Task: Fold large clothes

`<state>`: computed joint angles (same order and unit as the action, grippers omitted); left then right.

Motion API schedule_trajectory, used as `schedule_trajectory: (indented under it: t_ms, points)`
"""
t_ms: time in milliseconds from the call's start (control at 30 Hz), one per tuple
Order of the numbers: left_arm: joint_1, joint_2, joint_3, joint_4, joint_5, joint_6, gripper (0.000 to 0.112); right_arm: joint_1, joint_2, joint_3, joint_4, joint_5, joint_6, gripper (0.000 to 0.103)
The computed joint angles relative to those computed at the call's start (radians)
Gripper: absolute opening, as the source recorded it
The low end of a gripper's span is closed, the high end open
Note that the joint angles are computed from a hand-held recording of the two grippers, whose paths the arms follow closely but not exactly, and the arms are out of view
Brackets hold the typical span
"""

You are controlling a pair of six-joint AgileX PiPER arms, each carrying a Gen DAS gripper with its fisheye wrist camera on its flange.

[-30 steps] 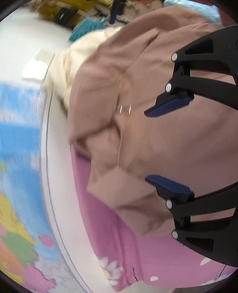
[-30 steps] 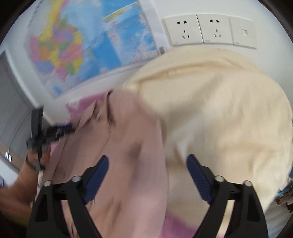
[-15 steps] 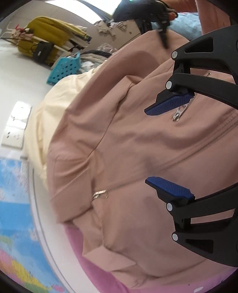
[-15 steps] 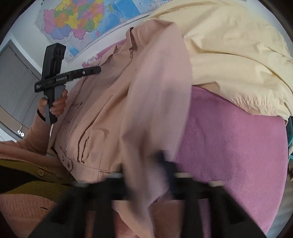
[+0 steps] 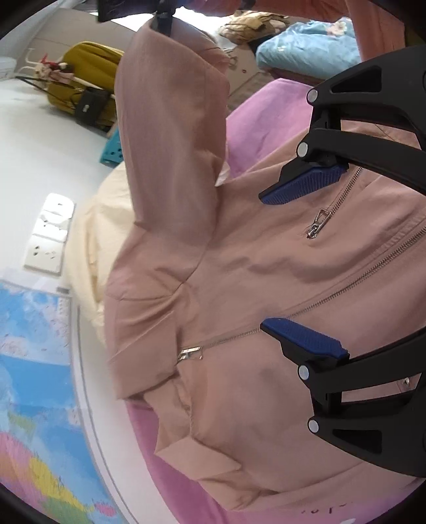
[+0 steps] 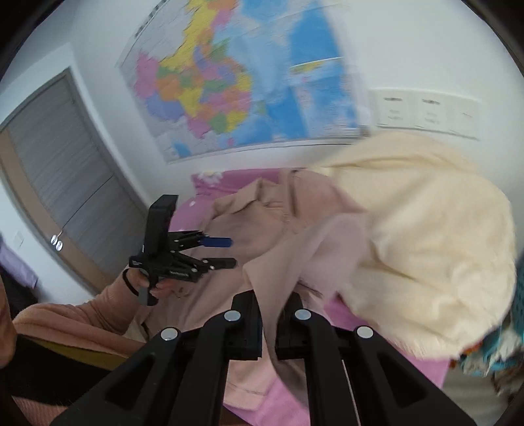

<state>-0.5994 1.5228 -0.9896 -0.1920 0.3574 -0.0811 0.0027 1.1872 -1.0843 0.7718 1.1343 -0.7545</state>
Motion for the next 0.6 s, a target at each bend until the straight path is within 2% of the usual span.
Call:
schedule_trajectory:
  t_ms: [133, 233, 300, 367, 467, 500, 533, 600]
  points:
    - [0.047, -0.087, 0.067, -0.054, -0.012, 0.065, 0.072, 0.276, 0.198, -0.163, -0.134, -0.088, 0.180, 0.009]
    - [0.088, -0.148, 0.117, -0.081, -0.014, 0.093, 0.073, 0.408, 0.381, -0.289, -0.202, -0.103, 0.275, 0.010]
    - [0.133, -0.188, 0.158, -0.146, -0.008, 0.159, 0.073, 0.454, 0.492, -0.373, -0.220, -0.091, 0.326, 0.011]
    - [0.160, -0.212, 0.187, -0.151, -0.003, 0.164, 0.073, 0.494, 0.611, -0.461, -0.252, -0.088, 0.386, 0.016]
    - [0.196, -0.235, 0.222, -0.189, 0.007, 0.206, 0.073, 0.513, 0.768, -0.585, -0.249, -0.075, 0.465, 0.033]
    - [0.211, -0.239, 0.233, -0.219, 0.011, 0.239, 0.073, 0.519, 0.811, -0.621, -0.253, -0.078, 0.497, 0.042]
    - [0.218, -0.241, 0.240, -0.235, 0.011, 0.256, 0.073, 0.520, 0.836, -0.642, -0.246, -0.084, 0.514, 0.055]
    - [0.235, -0.240, 0.250, -0.292, 0.016, 0.313, 0.073, 0.508, 0.899, -0.689, -0.196, -0.069, 0.538, 0.065]
